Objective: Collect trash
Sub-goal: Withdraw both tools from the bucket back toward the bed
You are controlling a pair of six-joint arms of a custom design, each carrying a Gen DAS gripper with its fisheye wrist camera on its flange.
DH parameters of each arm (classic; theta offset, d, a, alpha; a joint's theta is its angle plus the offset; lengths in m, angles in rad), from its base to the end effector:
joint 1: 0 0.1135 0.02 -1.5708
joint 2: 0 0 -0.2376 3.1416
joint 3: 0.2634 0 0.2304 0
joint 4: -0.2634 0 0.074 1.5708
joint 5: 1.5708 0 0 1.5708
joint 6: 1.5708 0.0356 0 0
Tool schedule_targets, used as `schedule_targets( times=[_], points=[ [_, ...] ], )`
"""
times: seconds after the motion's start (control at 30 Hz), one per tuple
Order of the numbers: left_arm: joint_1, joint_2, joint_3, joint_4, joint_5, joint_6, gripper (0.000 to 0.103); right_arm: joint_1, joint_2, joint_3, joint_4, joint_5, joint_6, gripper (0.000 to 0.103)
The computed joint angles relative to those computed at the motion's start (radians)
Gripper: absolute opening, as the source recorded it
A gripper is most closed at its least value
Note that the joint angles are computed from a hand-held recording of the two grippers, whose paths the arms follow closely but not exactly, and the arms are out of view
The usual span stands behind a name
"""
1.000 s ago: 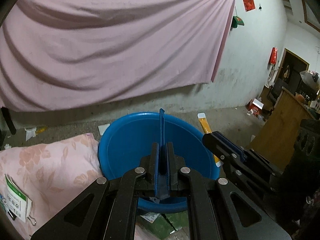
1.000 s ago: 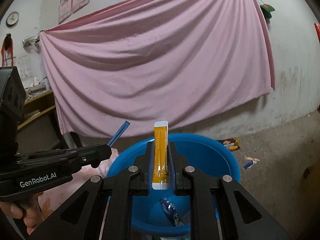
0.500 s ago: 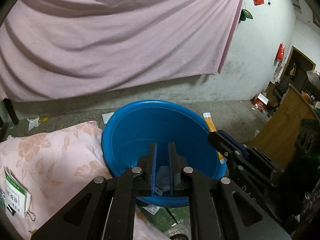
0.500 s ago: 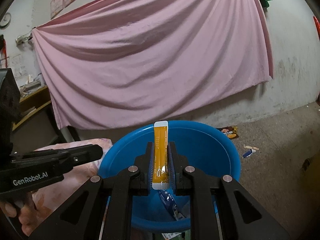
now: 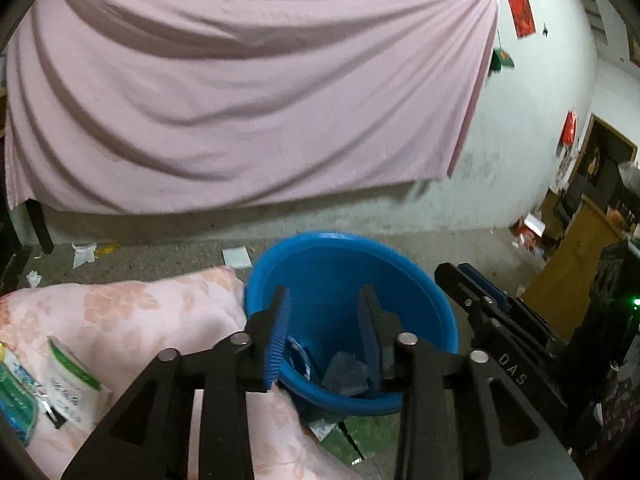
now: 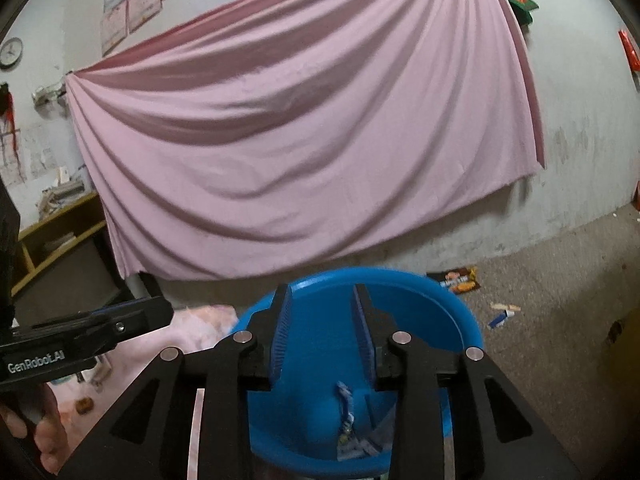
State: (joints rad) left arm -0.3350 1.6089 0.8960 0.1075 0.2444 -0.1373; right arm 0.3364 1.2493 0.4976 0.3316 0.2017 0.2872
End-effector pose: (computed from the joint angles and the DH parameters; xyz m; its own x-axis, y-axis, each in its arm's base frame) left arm 0.3049 -0.1153 0.1890 -0.6018 0.0689 -0.7957 0.4286 0.8685 -0.2490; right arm 0.2363 0.0751 0.1864 -0.4119 0.1500 -0.8988 -0.0355 0.9830 0.1803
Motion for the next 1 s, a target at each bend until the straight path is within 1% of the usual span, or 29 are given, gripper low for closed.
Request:
schedule_targets(
  times=[0.07,0.1,0.13,0.17,0.2,0.23,0.27,0.3,0.33,0.37,0.4,0.43,0.5,0.57,0.6,0.63,0.7,0.8,0.83,0.93,1.0],
  points=[
    [0.025,-0.045,-0.028,0.011,0.0,0.004,0.031,0.035,-0.029,0.009,-0.006,0.036,-0.009,0.033],
    [0.036,-0.072,-0.044,0.017,-0.002,0.006,0.033,0.047,-0.039,0.013,-0.005,0.047,-0.014,0.036],
    [0.057,-0.111,-0.071,0.029,0.001,0.009,0.038,0.068,-0.053,0.019,-0.005,0.065,-0.018,0.041],
    [0.072,-0.147,-0.095,0.037,0.003,0.011,0.042,0.087,-0.066,0.021,0.001,0.079,-0.022,0.044],
    [0.091,-0.181,-0.118,0.048,0.009,0.013,0.051,0.11,-0.078,0.026,0.006,0.098,-0.026,0.047],
    [0.108,-0.202,-0.129,0.055,0.016,0.014,0.054,0.128,-0.083,0.03,0.008,0.116,-0.026,0.048],
    [0.132,-0.24,-0.154,0.065,0.024,0.015,0.056,0.145,-0.094,0.035,0.011,0.132,-0.031,0.049],
    [0.158,-0.277,-0.172,0.066,0.032,0.018,0.059,0.168,-0.102,0.046,0.011,0.149,-0.041,0.054],
    [0.183,-0.306,-0.185,0.064,0.041,0.021,0.065,0.192,-0.109,0.054,0.013,0.174,-0.054,0.065],
    [0.206,-0.332,-0.198,0.065,0.05,0.024,0.071,0.212,-0.117,0.057,0.022,0.199,-0.064,0.072],
    [0.23,-0.358,-0.216,0.07,0.058,0.025,0.084,0.231,-0.126,0.054,0.04,0.219,-0.071,0.081],
    [0.255,-0.387,-0.235,0.08,0.063,0.021,0.092,0.249,-0.135,0.052,0.054,0.235,-0.073,0.083],
    [0.311,-0.441,-0.275,0.112,0.083,0.01,0.095,0.278,-0.14,0.063,0.061,0.257,-0.075,0.085],
    [0.365,-0.496,-0.312,0.131,0.097,0.003,0.099,0.316,-0.139,0.07,0.077,0.294,-0.086,0.092],
    [0.384,-0.516,-0.328,0.141,0.102,0.001,0.101,0.337,-0.14,0.069,0.093,0.313,-0.095,0.099],
    [0.404,-0.545,-0.351,0.157,0.109,-0.004,0.101,0.356,-0.14,0.065,0.114,0.329,-0.105,0.103],
    [0.47,-0.594,-0.387,0.177,0.161,0.003,0.101,0.4,-0.14,0.063,0.144,0.365,-0.128,0.103],
    [0.546,-0.653,-0.419,0.18,0.212,0.013,0.101,0.468,-0.13,0.071,0.175,0.415,-0.166,0.103],
    [0.564,-0.676,-0.428,0.171,0.221,0.012,0.101,0.491,-0.124,0.072,0.19,0.432,-0.177,0.103],
    [0.671,-0.735,-0.441,0.143,0.303,0.009,0.101,0.565,-0.104,0.081,0.243,0.482,-0.219,0.103],
    [0.727,-0.784,-0.452,0.121,0.339,0.014,0.101,0.61,-0.089,0.089,0.278,0.516,-0.244,0.103]
  ],
)
